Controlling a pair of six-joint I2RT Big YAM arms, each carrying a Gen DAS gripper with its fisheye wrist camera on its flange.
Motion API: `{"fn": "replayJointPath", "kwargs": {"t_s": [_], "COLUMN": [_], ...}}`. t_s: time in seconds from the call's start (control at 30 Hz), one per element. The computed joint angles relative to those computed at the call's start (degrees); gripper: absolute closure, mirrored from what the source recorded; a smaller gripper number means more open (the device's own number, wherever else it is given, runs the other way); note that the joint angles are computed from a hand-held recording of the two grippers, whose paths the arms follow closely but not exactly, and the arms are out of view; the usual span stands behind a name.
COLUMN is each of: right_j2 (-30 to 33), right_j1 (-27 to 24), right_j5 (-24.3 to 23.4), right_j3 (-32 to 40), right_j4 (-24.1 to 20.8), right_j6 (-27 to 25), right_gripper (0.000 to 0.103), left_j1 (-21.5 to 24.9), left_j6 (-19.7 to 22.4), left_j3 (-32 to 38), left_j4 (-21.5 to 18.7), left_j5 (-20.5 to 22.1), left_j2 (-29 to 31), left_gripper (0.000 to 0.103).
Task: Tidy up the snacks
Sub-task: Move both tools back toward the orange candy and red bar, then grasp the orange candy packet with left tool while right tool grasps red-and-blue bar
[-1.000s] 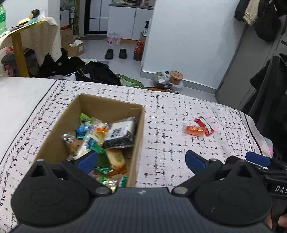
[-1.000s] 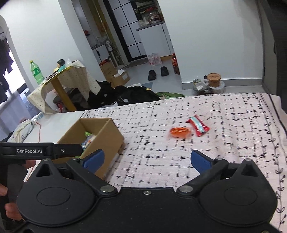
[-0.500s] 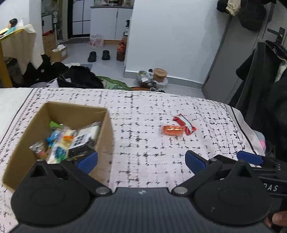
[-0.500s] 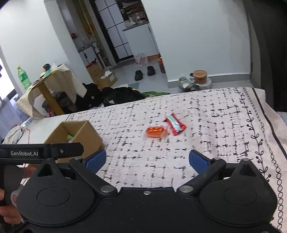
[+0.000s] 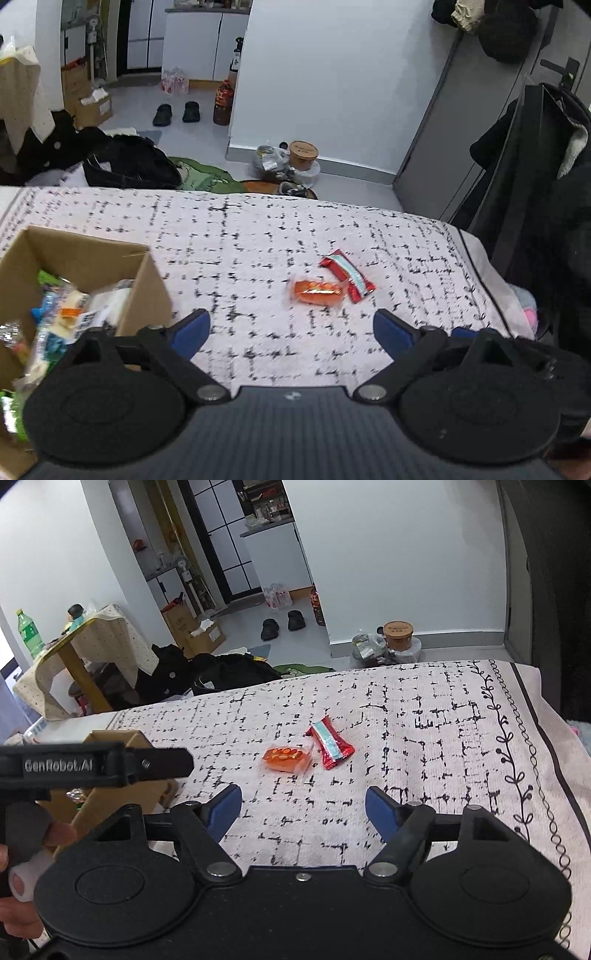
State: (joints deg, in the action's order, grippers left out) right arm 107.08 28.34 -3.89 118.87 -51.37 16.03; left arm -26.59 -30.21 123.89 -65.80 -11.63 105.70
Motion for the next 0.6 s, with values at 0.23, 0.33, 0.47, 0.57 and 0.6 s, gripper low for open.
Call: {"fn": "replayJointPath", "kwargs": {"t_s": [0.23, 0.33, 0.47, 0.57, 0.6], "right_j2": [3.7, 4.8, 6.4, 8.6, 9.5], "right_j1": [-0.4, -0.4, -0.5, -0.4, -0.4], "right_j5": [-0.1, 0.5, 1.6, 2.3, 2.4], "right_j3": [6.0, 8.5, 11.8, 15.6, 17.2], "right_j4": [-3.1, -4.7, -6.1, -7.8, -8.5], "right_j6": [-2.0, -2.7, -2.9, -3.2, -3.4], "right_gripper": [0.041, 0.044, 0.045, 0.046, 0.046], "left_j1": [0.2, 0.3, 0.6, 0.8, 0.9], "left_j6": [-3.0, -4.9, -6.3, -7.4, -8.2], "left_j3": [3.1, 5.2, 7.9, 10.5, 11.1], "left_j4": [0.7, -0.6, -1.7, -3.2, -3.4], "left_j5": [1.5, 1.0, 1.2, 1.3, 1.3], "left_j2": [2.3, 3.8, 5.7, 7.4, 7.9], "left_gripper": [0.022, 0.029, 0.036, 0.038, 0.039]}}
